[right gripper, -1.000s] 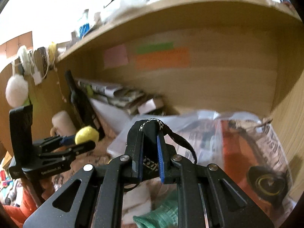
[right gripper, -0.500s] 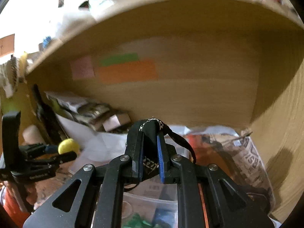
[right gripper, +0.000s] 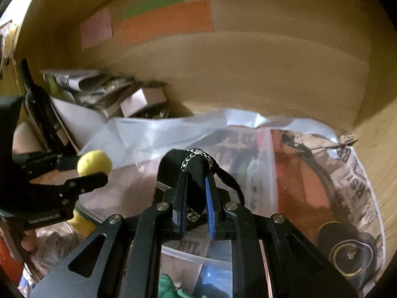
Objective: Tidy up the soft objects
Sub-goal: 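Carry ball and beanie over the clear plastic box and open both tools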
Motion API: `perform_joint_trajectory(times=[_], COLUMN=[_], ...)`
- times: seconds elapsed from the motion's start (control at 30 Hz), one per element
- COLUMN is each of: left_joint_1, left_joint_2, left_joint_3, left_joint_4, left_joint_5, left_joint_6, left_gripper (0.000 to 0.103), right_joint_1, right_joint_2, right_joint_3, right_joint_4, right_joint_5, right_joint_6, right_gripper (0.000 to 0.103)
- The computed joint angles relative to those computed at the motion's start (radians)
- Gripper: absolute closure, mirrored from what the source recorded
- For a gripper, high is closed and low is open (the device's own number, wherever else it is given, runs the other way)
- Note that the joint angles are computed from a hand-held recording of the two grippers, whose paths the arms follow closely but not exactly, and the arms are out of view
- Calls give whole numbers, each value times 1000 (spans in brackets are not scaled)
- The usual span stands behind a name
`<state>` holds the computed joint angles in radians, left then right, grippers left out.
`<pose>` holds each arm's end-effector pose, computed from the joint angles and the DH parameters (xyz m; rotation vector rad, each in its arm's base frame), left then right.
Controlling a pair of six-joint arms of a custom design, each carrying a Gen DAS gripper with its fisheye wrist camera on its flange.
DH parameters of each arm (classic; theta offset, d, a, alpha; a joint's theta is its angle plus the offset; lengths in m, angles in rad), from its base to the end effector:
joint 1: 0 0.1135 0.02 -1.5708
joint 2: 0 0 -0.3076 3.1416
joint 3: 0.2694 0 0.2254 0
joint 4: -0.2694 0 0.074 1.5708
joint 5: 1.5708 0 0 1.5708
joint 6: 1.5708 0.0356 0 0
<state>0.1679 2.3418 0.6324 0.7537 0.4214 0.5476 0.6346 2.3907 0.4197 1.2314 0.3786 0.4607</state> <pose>0.3231 0.0400 0.0237 0.6175 2.3431 -0.2154 0.2450 0.1640 0.0277 -0.0058 2.2517 0.1485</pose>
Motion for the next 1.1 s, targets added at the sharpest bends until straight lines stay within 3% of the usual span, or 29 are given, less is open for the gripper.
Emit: perform_joint_trajectory(times=[0.17,0.23,0.3,0.5,0.6,0.7,0.9,1.1], left_joint_1=[-4,3,20,99,144,195,256,259], left_joint_2=[4,-5,-26,-112,-146,-165,-127,5], left_joint_3=[-31,-50,-77,-175,-220,-270,-307,-287], left_joint_4=[40,58,76,141,182,225,248,269], left_joint_5=[15,27,44,145,191,228,257,200], left_joint_6=[3,4,10,25,27,44,110,175], left_gripper=[37,34,32,13,4,2,1,1], right_joint_1=[-12,-17,-13,47,88,134,238,293], right_joint_2=[3,-2,-9,-82,-132,-181,-188,-59], right_joint_3=[48,62,62,11,-47,-112,-215,-248], right_joint_4=[-106,-142,-152,-139,-88,-34,73,134], right_joint_5=[-25,-47,-42,74,147,201,279,264], right_joint_6=[-4,-7,-7,-14,-9,2,65,200], right_gripper=[83,73,55,23,13,3,0,0])
